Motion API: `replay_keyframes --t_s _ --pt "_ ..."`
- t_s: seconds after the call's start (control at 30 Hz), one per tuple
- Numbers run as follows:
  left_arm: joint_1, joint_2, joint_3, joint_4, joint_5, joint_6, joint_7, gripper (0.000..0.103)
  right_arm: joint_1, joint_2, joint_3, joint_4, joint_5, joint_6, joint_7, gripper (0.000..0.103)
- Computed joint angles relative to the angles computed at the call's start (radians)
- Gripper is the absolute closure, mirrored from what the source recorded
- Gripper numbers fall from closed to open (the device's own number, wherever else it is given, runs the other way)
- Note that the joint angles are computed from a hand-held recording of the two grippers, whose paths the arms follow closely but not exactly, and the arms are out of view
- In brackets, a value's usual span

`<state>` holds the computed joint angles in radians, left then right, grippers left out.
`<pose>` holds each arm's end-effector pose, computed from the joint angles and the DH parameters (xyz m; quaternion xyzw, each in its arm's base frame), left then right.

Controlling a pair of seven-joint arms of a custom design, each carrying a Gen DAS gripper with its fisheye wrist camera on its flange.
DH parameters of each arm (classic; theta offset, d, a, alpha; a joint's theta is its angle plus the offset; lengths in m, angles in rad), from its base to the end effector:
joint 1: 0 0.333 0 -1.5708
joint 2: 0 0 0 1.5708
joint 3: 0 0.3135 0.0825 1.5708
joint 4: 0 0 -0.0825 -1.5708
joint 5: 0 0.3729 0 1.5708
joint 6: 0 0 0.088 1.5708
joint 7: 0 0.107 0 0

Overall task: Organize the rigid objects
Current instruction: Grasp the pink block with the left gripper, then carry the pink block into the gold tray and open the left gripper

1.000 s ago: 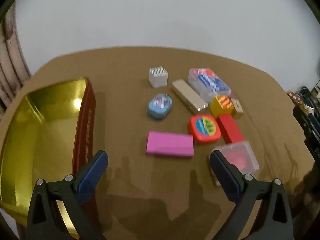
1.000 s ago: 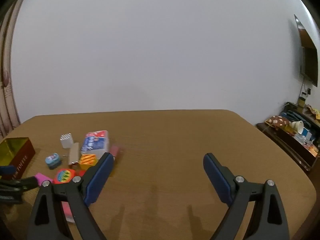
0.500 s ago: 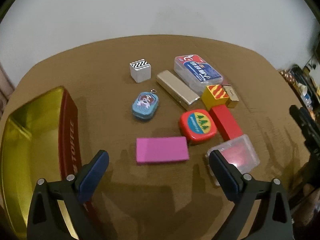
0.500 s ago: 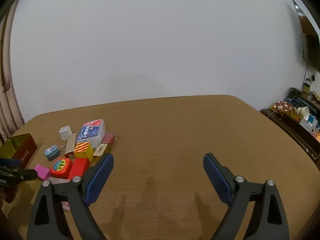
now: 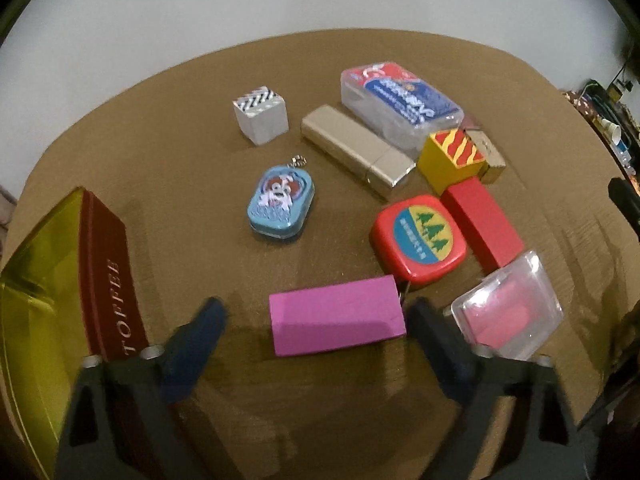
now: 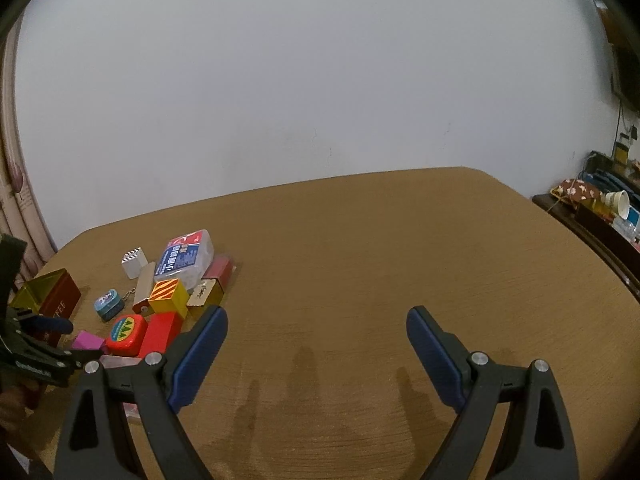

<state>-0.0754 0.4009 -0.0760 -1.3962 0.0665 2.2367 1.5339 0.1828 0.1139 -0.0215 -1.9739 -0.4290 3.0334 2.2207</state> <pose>0.6989 -0.0945 0.5274 -0.6432 0.7337 -0.1581 0.1518 0.6042 0.1309 0.5252 -0.6010 0.6535 -0.2743 0.3694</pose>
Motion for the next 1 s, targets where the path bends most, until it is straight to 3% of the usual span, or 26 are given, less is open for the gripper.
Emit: replay_keyframes --t_s 0.2,0.27,0.5,0.67,0.83,0.93,1.0 --pt "0.062 -0.047 -0.011 -0.059 -0.107 0.024 0.049 0.042 -0.003 0.008 0.008 0.005 0.029 -0.007 -0.017 0.009" --pt "0.086 -0.049 -0.015 -0.051 -0.142 0.012 0.094 0.042 0.002 0.012 0.004 0.011 0.024 -0.011 -0.008 0.009" --pt "0.079 -0.031 -0.013 0.011 -0.136 -0.041 0.114 0.042 -0.005 0.012 0.016 0.007 0.072 -0.016 -0.041 0.009" --pt "0.075 -0.082 -0.007 -0.056 -0.113 0.005 0.132 0.042 -0.005 0.019 0.019 0.019 0.090 -0.027 -0.060 0.009" --pt "0.063 -0.164 0.002 -0.107 -0.086 0.059 0.053 0.042 -0.009 0.018 0.026 0.019 0.120 -0.032 -0.089 0.009" --pt "0.047 -0.263 0.021 -0.191 0.024 0.105 -0.061 0.042 -0.003 0.019 0.022 0.022 0.117 -0.036 -0.086 0.009" --pt "0.065 -0.258 0.033 -0.163 0.083 0.090 -0.092 0.042 -0.002 0.022 0.023 0.027 0.117 -0.044 -0.090 0.009"
